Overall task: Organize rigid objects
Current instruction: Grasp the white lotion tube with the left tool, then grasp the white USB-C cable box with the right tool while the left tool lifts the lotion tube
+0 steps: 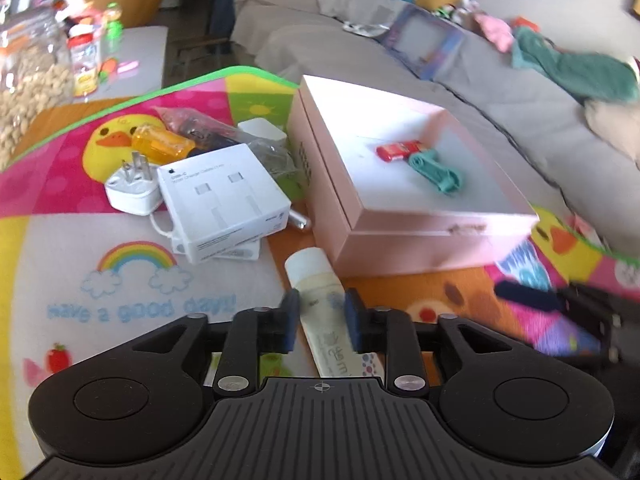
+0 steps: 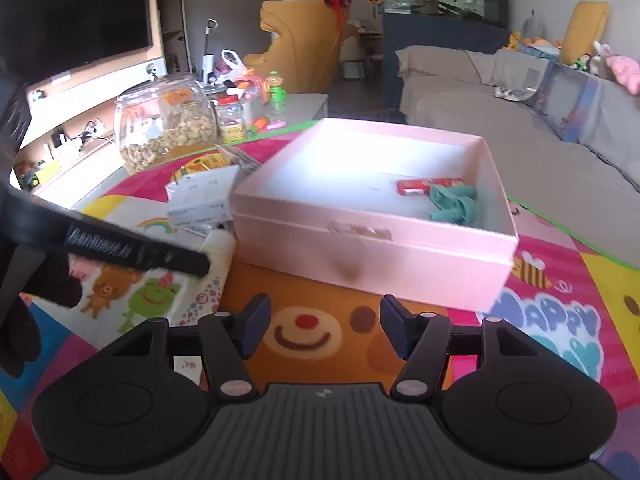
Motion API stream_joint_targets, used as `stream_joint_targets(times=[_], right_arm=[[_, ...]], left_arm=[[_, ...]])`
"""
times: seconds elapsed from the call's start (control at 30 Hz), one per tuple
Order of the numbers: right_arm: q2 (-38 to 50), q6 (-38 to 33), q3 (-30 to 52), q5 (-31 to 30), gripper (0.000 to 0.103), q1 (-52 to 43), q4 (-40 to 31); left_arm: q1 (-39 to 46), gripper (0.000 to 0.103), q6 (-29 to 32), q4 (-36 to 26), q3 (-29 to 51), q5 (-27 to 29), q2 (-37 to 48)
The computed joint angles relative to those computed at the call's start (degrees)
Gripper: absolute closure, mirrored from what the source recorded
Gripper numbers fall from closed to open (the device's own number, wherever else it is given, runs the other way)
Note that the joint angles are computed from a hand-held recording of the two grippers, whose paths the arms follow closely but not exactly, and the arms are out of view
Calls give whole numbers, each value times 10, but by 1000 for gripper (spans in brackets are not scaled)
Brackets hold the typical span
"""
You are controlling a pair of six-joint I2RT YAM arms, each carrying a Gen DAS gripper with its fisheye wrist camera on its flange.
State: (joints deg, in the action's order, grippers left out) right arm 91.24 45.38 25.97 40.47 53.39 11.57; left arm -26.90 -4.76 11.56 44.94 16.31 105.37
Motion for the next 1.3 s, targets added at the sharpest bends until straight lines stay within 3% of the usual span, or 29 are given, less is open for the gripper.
stream_joint_targets(times=[0.13, 0.43, 0.6, 0.7, 0.87, 0.97, 1.1, 1.3], right_arm=[[25, 16, -1, 16, 42, 16, -3], [48, 43, -11, 12, 42, 12, 15], [51, 55, -1, 20, 42, 14, -7], [49, 46, 22, 29, 42, 19, -40], [11, -56, 67, 39, 42, 21, -44], [8, -138, 123, -38, 42, -22, -28], [97, -188, 273, -144, 42, -84, -74], [276, -192, 525, -175, 42, -117, -232]], left_arm=[[-17, 58, -6, -18, 25, -16, 29], [-48, 57, 22, 24, -6, -69, 19], [-28, 69, 35, 75, -37, -58, 14], [8, 71, 55, 84, -68, -15, -6], [98, 71, 104, 102, -146, 40, -59], [156, 71, 128, 105, -180, 57, -91], [215, 71, 155, 97, -197, 76, -108], [245, 71, 178, 115, -207, 102, -95]])
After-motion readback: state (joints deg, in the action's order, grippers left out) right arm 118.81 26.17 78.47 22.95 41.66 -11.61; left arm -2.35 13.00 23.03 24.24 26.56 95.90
